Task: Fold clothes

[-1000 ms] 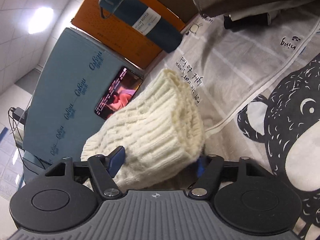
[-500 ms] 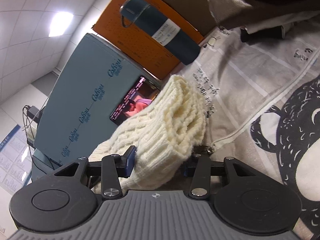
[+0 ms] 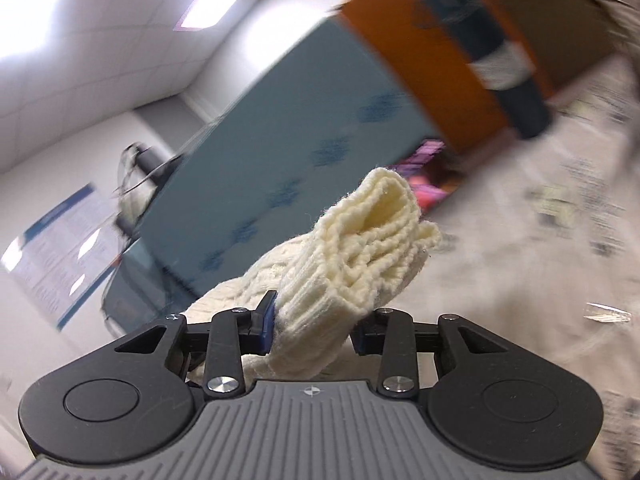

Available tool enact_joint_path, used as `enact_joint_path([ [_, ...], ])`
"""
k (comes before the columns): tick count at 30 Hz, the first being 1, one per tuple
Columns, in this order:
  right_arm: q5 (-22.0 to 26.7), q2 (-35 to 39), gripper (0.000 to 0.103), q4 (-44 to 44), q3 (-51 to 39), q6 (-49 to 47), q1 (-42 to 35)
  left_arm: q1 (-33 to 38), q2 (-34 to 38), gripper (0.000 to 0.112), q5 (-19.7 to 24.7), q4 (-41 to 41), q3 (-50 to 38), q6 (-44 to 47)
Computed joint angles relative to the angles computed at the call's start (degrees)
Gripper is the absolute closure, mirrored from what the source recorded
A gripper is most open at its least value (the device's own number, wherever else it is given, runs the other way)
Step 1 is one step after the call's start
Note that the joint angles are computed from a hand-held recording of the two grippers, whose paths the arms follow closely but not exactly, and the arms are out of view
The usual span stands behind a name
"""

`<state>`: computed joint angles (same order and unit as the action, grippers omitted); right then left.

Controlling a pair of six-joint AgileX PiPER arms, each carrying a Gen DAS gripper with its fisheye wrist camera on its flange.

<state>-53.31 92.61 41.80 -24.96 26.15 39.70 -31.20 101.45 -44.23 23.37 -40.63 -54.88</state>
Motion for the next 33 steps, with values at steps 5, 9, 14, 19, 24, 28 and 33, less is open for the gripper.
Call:
enact_joint_path([
  [5,7.72,7.21,0.07,-6.09,-16.46,-7.47,-1.87,11.48,-4.33,0.077,-5.66,3.32,4.94,-0.29],
  [9,14.07,16.62,0.071,-11.56,-32.63,-10.43,-2.86,20.38,-6.21,0.077,-8.28,3.32,6.77,2.86],
  [14,22.32,30.33,0.071,-9.16,-54.76,-20.96,-2.25,26.31,-3.52,0.077,-12.27,-3.71,6.75,12.0],
  [19,29.25,42.09,0.071,-6.1,-71.71,-30.24,-2.77,29.04,2.63,0.077,-12.44,-7.41,3.3,17.45],
  [24,36.83,48.31,0.071,3.53,-80.16,-38.05,-3.95,29.45,3.93,0.077,-2.31,-6.28,-0.52,15.49],
  [28,39.86,49.49,0.071,12.19,-81.62,-45.03,-4.49,27.86,4.09,0.075,2.66,-9.09,-1.76,18.37],
  [33,41.2,49.94,0.07,21.58,-82.76,-54.51,-4.48,25.4,4.35,0.066,6.96,-16.48,-2.84,25.11],
])
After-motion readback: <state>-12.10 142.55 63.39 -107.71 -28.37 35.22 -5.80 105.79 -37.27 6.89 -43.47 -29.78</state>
